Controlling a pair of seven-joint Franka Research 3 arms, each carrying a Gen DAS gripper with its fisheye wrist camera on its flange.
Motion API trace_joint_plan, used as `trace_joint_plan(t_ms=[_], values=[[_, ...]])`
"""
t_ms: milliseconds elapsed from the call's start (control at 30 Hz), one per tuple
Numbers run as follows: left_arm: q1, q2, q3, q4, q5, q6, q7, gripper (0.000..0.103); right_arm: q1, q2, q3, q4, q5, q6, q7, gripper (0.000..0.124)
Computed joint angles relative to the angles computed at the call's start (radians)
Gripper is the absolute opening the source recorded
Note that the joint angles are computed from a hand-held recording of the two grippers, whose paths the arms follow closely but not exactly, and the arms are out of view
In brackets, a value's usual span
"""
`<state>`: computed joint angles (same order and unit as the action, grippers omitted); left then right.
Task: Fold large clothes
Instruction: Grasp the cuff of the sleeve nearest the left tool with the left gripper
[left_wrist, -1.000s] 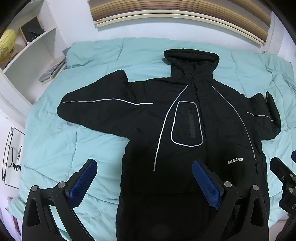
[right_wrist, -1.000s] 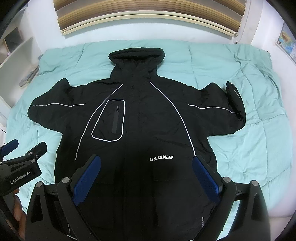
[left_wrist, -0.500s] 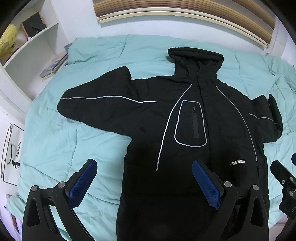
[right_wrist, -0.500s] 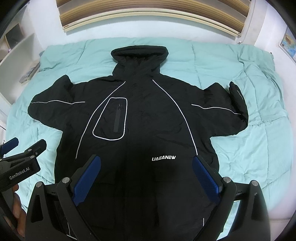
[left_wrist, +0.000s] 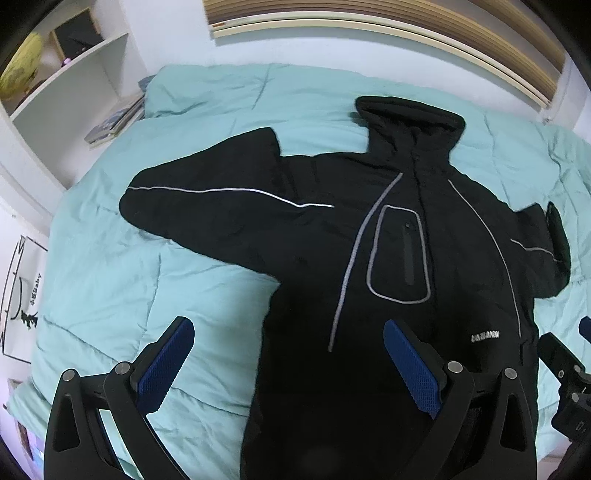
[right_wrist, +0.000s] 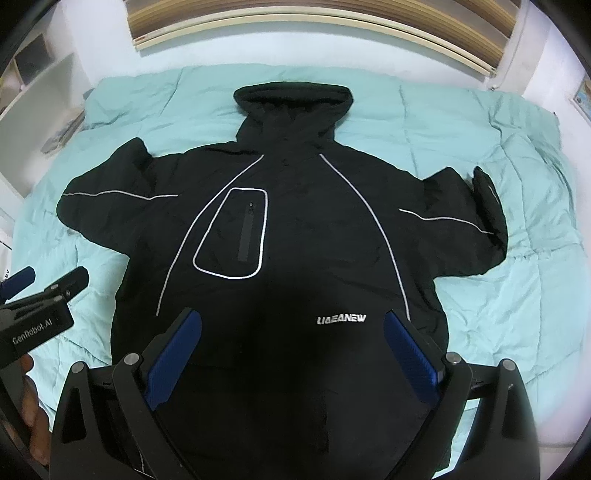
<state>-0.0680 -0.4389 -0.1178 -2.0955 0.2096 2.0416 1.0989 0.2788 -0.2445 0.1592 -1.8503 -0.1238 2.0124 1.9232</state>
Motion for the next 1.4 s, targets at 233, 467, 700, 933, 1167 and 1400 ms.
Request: trace_joint_plan(t_ms=[233, 467, 700, 933, 1167, 1400], values=[[0.057, 0.009, 0.051, -0.032, 0.015, 0.046, 0.009, 0.102, 0.034, 0.100, 0.014, 0.086, -0.021, -0.007, -0.002, 0.100], [0.180, 0.056, 0.153, -0.051, -0.017, 0.215, 0.004, 0.102, 0.095, 0.234, 0.004, 0.200, -0.040, -0.015, -0.011, 0.100], [0.289, 0.211, 0.255, 0.001, -0.173, 0.433, 0.079, 0.102, 0.169, 0.391, -0.020, 0.345, -0.073, 0.003, -0.038, 0.100], [0.379, 0.454, 0.300, 0.130, -0.483, 0.528, 0.239, 0.102, 0.232, 0.549, -0.056, 0.506, -0.068, -0.013, -0.069, 0.100], [0.485, 0.663, 0.242, 0.280, -0.460, 0.503, 0.180, 0.102, 0.278, 0.656, -0.088, 0.614, -0.063, -0.047, -0.105, 0.100], [0.613, 0.752, 0.101, 0.329, -0.653, 0.553, 0.361, 0.074, 0.298, 0.717, -0.110, 0.668, -0.062, -0.073, -0.123, 0.100]])
